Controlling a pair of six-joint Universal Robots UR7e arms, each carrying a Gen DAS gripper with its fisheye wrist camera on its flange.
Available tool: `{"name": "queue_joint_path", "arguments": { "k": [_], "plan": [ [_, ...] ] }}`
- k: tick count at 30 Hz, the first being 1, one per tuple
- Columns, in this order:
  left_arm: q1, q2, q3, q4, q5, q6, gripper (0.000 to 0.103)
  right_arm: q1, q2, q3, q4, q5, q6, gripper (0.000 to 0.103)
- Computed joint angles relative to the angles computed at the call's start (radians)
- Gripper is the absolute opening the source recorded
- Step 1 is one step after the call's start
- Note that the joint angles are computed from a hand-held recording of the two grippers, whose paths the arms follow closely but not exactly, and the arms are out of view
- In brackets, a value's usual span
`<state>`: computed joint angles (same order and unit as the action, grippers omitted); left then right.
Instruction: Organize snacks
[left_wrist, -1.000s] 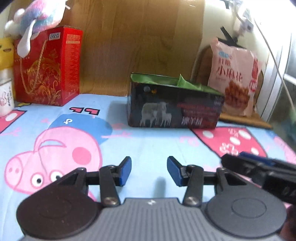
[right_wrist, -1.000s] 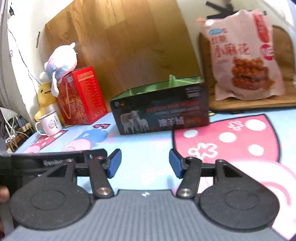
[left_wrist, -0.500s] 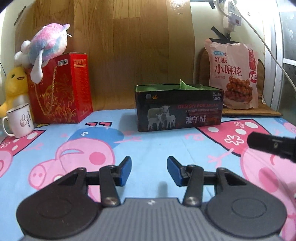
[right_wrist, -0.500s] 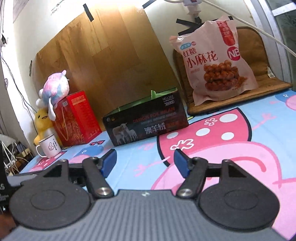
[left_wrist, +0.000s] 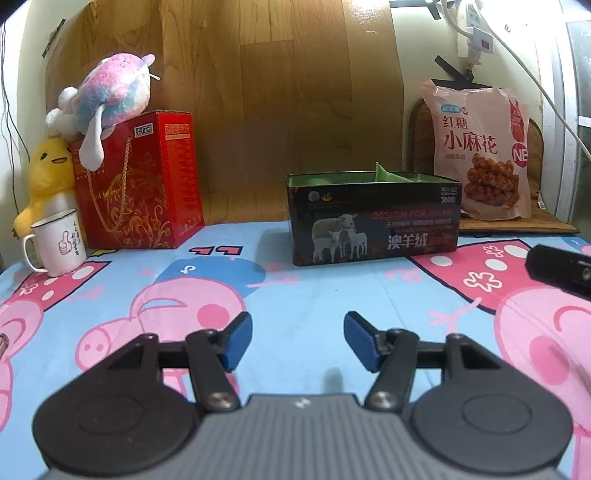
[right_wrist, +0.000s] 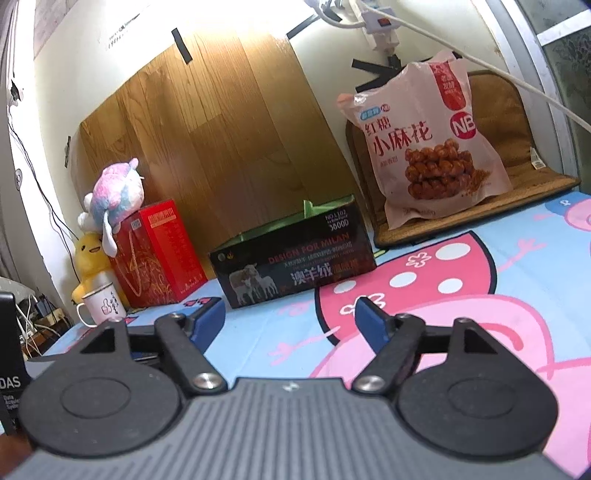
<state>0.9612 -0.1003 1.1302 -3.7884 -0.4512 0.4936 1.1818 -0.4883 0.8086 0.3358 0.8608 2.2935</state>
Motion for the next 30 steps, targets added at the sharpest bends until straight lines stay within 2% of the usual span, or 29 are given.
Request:
{"name": "queue_joint_path", "arguments": {
  "k": [3, 6, 10, 12, 21, 25, 30],
  "plan": [
    [-0.003, 0.014, -0.024, -0.022, 0.017, 0.036, 0.066, -0.002, -0.012, 0.025, -0.033, -0.007, 0.013, 0.084],
    [-0.005, 0.031, -0.05, -0.07, 0.022, 0.091, 0.086, -0.002, -0.013, 0.029, -0.039, -0.008, 0.016, 0.086],
    [-0.012, 0.065, -0.103, -0.146, 0.029, 0.199, 0.103, -0.006, -0.021, 0.046, -0.064, -0.021, 0.029, 0.087],
    [-0.013, 0.073, -0.119, -0.168, 0.03, 0.23, 0.103, -0.007, -0.023, 0.05, -0.069, -0.025, 0.033, 0.088],
    [-0.006, 0.036, -0.056, -0.121, 0.011, 0.126, 0.103, -0.007, -0.022, 0.049, -0.064, -0.025, 0.032, 0.089],
    [-0.003, 0.024, -0.044, -0.066, 0.03, 0.074, 0.103, -0.007, -0.023, 0.05, -0.065, -0.025, 0.032, 0.09],
    [-0.006, 0.033, -0.053, -0.071, 0.043, 0.077, 0.103, -0.007, -0.019, 0.042, -0.059, -0.025, 0.031, 0.091]
  ]
}}
